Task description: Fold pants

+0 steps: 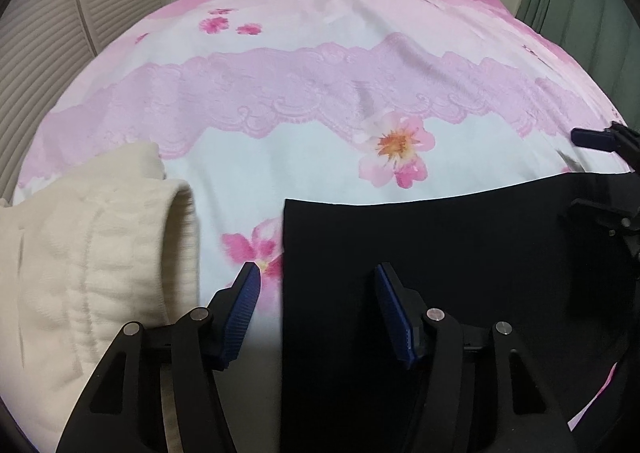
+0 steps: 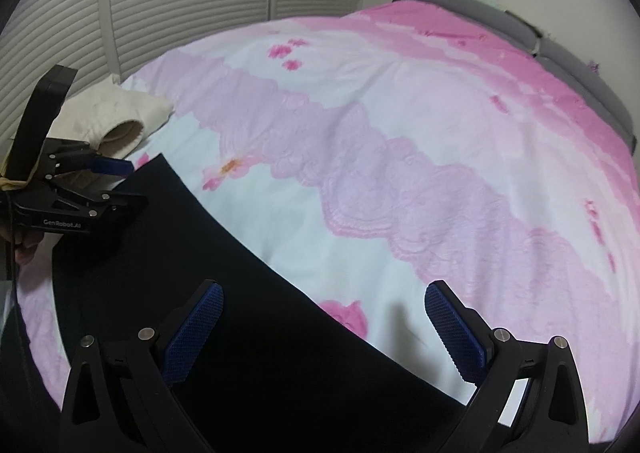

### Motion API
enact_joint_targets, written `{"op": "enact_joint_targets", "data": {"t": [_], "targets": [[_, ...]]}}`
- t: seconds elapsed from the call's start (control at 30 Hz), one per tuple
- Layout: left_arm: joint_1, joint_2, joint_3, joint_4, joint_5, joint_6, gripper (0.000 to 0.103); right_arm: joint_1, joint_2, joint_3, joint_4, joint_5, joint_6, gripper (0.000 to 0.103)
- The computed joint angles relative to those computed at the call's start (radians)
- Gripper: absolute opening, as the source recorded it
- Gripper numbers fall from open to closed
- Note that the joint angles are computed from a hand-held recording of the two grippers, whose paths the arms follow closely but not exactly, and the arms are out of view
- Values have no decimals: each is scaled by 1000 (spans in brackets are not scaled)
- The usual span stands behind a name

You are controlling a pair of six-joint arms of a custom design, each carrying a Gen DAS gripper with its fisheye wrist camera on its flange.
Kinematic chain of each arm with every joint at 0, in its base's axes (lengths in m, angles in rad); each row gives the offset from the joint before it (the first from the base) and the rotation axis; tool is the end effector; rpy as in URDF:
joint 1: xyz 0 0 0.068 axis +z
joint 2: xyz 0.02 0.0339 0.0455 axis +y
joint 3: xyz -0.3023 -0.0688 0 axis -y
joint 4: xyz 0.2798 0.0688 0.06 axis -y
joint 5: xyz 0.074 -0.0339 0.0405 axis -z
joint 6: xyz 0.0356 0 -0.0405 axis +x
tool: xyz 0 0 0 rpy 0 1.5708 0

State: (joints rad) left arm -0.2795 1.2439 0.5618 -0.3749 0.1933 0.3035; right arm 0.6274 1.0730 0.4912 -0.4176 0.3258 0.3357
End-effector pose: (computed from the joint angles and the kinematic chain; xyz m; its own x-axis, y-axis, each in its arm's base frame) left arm 0.2206 -0.0704 0.1751 -0.6908 0.5034 -0.5190 0.5951 0.8035 -0.0128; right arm 0.1691 0.1086 0.1849 -0.7800 -0.1801 -0.5993 -0.1685 0.9828 -0.0760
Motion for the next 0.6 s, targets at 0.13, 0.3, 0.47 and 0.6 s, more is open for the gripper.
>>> {"op": "enact_joint_targets", "data": {"t": [0.13, 0.3, 0.47, 0.6], "targets": [[-21, 56, 18, -2, 26, -5, 54, -65, 69, 16, 14, -118, -56, 82], [58, 109, 46, -17, 125, -19, 25, -123, 85, 32, 0, -247, -116, 11], [42, 39, 33, -65, 120, 17, 15, -102, 24, 27, -17, -273, -111, 3], [43, -93, 18, -124, 134, -11, 15, -39, -71, 32, -65, -226, -65, 2]]}}
